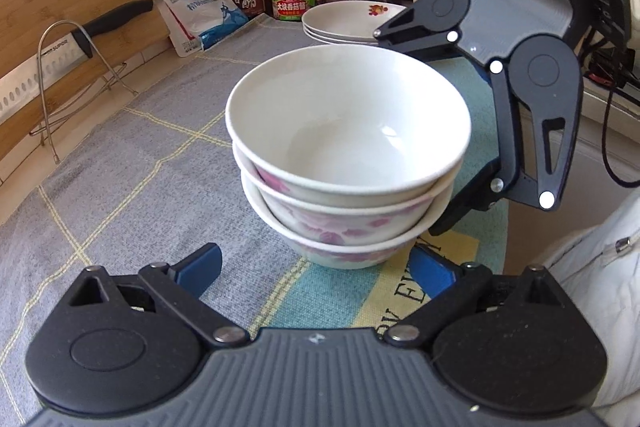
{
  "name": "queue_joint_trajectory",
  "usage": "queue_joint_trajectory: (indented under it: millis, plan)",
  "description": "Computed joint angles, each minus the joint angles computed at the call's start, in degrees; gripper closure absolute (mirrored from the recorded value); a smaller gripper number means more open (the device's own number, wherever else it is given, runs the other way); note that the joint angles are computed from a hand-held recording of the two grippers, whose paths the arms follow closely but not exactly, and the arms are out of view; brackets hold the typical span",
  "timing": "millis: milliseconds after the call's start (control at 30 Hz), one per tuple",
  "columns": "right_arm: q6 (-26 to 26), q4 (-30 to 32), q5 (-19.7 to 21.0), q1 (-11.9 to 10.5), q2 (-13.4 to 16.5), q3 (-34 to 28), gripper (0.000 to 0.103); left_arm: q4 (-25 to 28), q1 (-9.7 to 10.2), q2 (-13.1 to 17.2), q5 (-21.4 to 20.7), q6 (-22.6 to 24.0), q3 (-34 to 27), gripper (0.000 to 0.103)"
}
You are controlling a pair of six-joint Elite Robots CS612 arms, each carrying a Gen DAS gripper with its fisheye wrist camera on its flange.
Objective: Organize plates and bowls
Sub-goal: 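Carry the bowl stack with both tools over to the white plate stack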
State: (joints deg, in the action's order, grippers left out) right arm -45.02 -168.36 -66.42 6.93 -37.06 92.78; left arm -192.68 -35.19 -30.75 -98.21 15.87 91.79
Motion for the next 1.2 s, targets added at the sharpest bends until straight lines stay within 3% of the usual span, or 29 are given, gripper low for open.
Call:
queue_joint_trajectory:
  millis: [300,467,700,1200]
  plan:
    - [-6.9,5.2,4.4,-0.7,0.1,-2.0,0.004,5.6,1.17,0.0,-5.7,4.4,-2.4,0.012]
    - [-7.9,8.0,5.9,-0.9,0.0,-2.6,0.008,8.1,1.67,0.1,-8.0,7.0,-3.5,0.012]
    - [-9.1,10.4,6.1,-0.8,-0.1,-3.4,0.013,12.0,2.47,0.1,-11.7,11.4,-5.0,0.017]
    - [-8.4,10.7,4.8,-0.6,-0.3,-3.3,0.014,16.9,3.22,0.4,-15.5,17.3,-7.1,0.018]
